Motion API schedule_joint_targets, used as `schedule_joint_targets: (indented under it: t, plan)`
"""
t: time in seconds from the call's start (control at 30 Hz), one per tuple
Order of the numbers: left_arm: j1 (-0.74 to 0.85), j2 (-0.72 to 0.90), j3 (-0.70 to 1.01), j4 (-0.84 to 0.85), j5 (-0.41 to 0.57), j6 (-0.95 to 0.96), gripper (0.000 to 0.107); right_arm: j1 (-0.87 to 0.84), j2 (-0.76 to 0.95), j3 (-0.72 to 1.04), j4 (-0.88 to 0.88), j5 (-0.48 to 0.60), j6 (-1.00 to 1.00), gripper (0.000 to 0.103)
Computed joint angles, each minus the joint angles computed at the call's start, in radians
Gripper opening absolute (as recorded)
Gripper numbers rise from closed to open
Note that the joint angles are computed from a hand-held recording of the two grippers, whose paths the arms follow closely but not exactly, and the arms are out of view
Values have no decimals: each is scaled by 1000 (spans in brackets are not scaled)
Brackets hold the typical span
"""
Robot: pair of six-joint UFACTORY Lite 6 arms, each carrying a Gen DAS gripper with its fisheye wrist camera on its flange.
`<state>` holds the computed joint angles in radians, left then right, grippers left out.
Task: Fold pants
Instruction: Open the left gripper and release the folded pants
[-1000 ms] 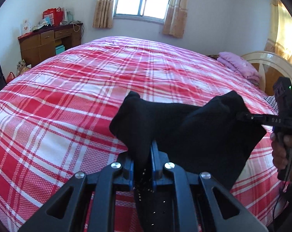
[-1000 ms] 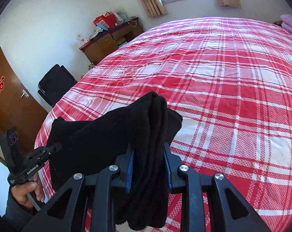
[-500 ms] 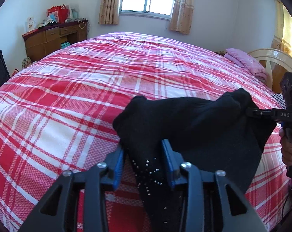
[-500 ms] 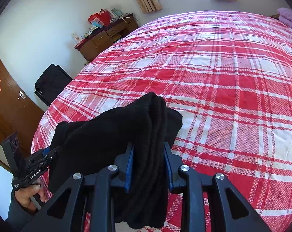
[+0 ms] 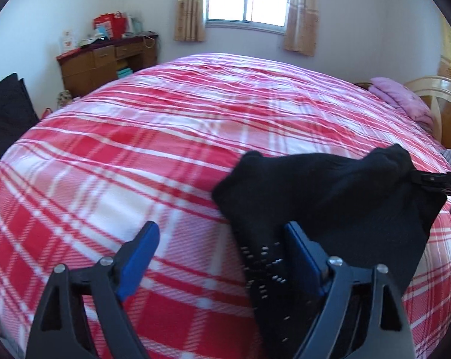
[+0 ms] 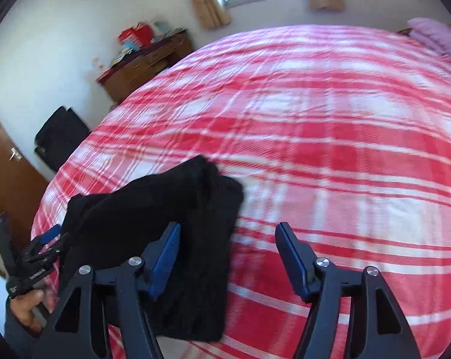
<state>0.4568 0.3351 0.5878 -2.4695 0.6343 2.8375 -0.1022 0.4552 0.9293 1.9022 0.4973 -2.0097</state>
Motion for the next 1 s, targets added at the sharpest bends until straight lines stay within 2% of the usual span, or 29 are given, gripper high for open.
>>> schedule_joint_targets:
  t: [0.2,0.37,0.43,0.53,0.7,0.8,1.0]
  plan:
    - [62,-124,-65,16,-17,-30,88,-107,-282,-256,77,26,-170,67]
    - [101,-321,-144,163,-14,-177,88,-190,-570,-444,-23,6,-93,71]
    - [104,-400,-169,222,-19,-238,88,-192,-702,-501,-95,-32,-22,71]
    - [121,-557,-215,362,-26,-375,90,-159,-921,-554,-305,-106,196,72]
    - [172,-780,-272,556,2,-556,96,-187,-1222,-597,-639,-17,584,73]
    - [201,-858,-284,635,26,-631,99,-160,-1394,-614,-804,6,767,76]
    - [215,-917,-297,682,48,-687,99,-110,-1516,-622,-927,16,919,76]
